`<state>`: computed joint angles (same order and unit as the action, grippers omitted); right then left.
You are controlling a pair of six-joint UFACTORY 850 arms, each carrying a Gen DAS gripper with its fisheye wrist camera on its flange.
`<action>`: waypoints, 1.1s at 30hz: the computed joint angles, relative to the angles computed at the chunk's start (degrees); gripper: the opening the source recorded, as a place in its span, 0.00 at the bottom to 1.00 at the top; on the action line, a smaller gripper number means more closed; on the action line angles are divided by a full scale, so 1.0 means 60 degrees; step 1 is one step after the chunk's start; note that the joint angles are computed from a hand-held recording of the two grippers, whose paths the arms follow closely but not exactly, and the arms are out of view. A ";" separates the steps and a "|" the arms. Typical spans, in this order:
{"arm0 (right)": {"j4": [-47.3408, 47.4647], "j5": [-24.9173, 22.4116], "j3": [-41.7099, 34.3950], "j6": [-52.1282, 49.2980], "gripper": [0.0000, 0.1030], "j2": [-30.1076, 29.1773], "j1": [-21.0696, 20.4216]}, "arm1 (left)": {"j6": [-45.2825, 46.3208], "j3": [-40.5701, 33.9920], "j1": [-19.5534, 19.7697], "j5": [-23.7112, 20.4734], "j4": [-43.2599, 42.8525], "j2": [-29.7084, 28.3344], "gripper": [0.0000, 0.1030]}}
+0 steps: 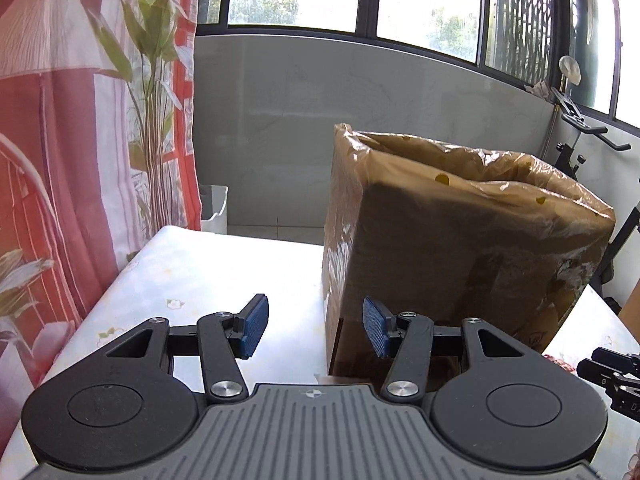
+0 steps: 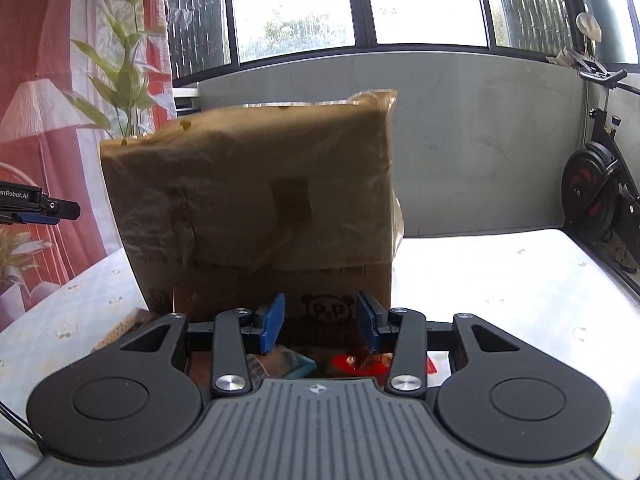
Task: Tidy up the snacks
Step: 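Grasp the cracker packet with the left tool while the right tool grasps the yellow bag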
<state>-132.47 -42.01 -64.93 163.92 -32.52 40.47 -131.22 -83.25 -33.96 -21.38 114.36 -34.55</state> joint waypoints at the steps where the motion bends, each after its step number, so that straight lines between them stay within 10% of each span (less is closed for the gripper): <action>1: 0.0063 0.0202 -0.0019 -0.0011 0.42 -0.0053 0.0003 | -0.0033 0.0093 -0.0015 0.0051 -0.0019 -0.0003 0.53; 8: 0.1187 0.1488 -0.0408 -0.1196 0.42 -0.0510 0.0093 | -0.0185 0.0345 -0.0100 0.0266 -0.0244 -0.0079 0.53; 22: 0.1578 0.1506 -0.0671 -0.2440 0.42 -0.0950 0.0290 | 0.0761 0.0501 -0.0069 0.0490 -0.1720 -0.0272 0.53; 33: 0.0914 0.1902 -0.0733 -0.1947 0.37 -0.0991 0.0111 | 0.4112 -0.0593 0.0057 0.1074 -0.4359 -0.1160 0.58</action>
